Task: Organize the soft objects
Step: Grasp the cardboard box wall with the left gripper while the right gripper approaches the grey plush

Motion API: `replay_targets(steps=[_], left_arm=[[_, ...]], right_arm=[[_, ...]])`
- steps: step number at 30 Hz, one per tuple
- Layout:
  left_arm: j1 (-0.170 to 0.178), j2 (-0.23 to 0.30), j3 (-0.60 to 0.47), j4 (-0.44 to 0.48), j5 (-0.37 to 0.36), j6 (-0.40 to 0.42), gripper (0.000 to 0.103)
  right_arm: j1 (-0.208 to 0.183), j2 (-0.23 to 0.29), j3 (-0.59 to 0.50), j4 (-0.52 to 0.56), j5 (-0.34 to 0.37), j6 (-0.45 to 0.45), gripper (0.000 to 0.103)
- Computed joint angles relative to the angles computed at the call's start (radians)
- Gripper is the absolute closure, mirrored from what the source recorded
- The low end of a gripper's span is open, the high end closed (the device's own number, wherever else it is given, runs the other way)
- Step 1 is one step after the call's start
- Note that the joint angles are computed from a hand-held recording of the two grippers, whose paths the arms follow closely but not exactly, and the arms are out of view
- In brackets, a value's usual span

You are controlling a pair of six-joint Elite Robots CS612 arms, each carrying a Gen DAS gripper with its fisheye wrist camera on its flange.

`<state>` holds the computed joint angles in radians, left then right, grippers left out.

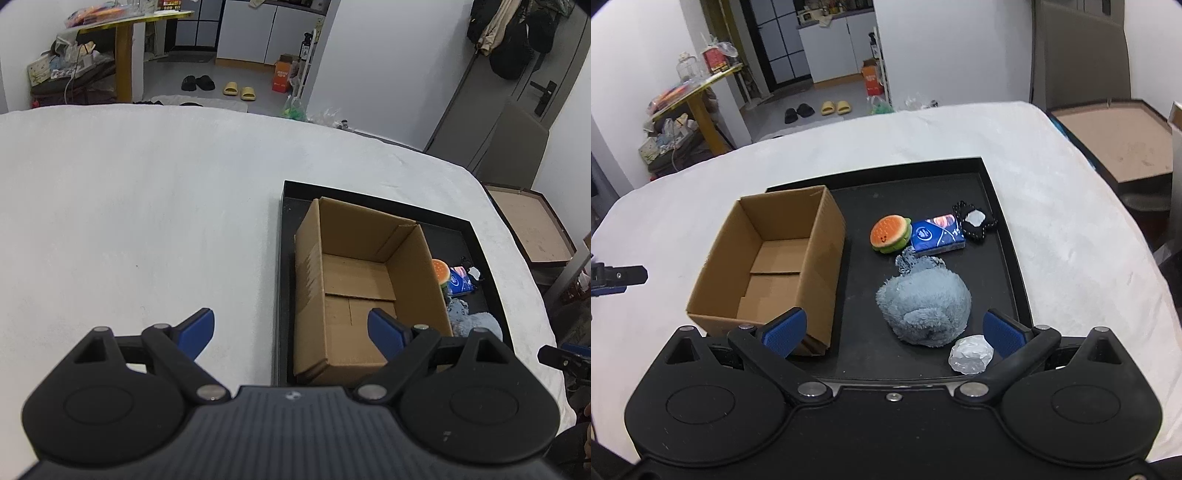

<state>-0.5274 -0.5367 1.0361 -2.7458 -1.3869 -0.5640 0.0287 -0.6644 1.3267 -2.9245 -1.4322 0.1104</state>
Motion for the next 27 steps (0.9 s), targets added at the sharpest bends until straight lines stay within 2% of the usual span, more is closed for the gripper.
replay_targets(steps=[15, 27], left_arm=[[0.013, 0.091, -0.123, 0.065, -0.042, -0.012, 0.017], [0.02, 0.175, -0.25, 0.098, -0.094, -0.015, 0.032]], right_arm=[[0.001, 0.083, -0.128, 0.146, -0.019, 0.029, 0.0], [0.005, 0.146, -0.233, 0.279, -0.041, 0.043, 0.0]])
